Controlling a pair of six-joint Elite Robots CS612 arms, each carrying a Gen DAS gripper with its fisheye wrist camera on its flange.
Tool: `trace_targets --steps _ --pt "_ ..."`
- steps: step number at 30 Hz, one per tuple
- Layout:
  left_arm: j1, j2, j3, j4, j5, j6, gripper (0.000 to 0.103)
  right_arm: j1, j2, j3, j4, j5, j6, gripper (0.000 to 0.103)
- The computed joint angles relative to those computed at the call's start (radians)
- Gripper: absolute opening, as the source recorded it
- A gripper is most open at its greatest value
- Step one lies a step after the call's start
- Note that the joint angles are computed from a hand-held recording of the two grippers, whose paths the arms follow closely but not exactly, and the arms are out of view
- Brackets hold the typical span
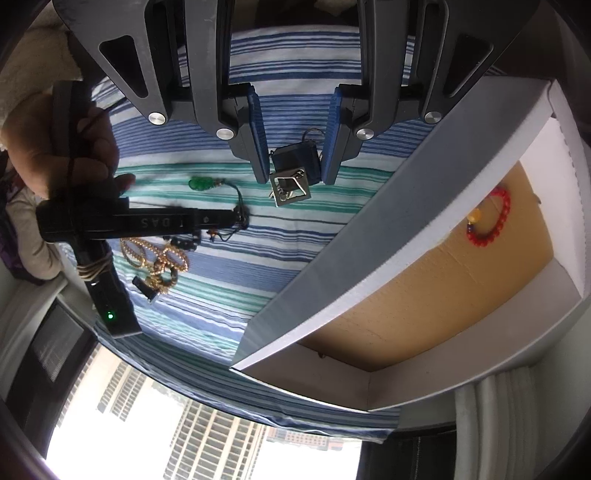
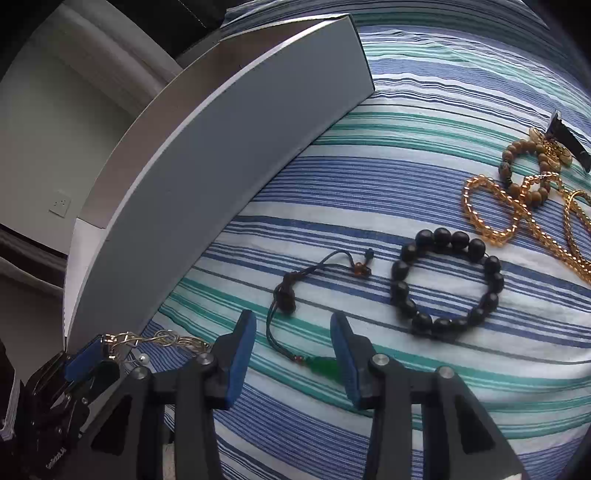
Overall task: Organize jewelry
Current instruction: 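Grasp the silver square keychain with the left tool while the right tool grasps the green pendant cord, then lower both held items into the white box and open both tools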
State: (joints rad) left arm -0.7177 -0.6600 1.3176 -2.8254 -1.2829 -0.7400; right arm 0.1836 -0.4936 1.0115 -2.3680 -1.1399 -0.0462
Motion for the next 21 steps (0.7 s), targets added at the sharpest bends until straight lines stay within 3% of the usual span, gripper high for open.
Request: trace_targets --steps 3,5,7,8,11,21 --pt "0.001 -0.002 0.004 -0.005 0.003 -0.007 0.028 0.025 0.041 -0.081 0.073 -0.071 -0.014 0.043" --pt "0.001 -0.003 0.008 -0.007 0.004 -0.01 0.028 0.044 0.05 -0.101 0.068 -0.149 -0.041 0.038" --pt "0.003 -0.002 0.006 -0.001 0.001 -0.015 0.028 0.058 0.057 -0.115 0.081 -0.19 -0.075 0.009" --pt "0.004 -0.001 0.005 0.002 -0.002 -0.019 0.028 0.062 0.057 -0.115 0.083 -0.199 -0.092 0.009" --pt "0.005 -0.005 0.004 0.005 -0.011 -0.028 0.028 0.06 0.034 -0.081 0.056 -0.17 -0.12 0.008" --pt "0.006 -0.057 0.016 -0.016 -0.042 -0.022 0.028 0.027 -0.133 0.107 -0.137 -0.049 -0.176 0.008"
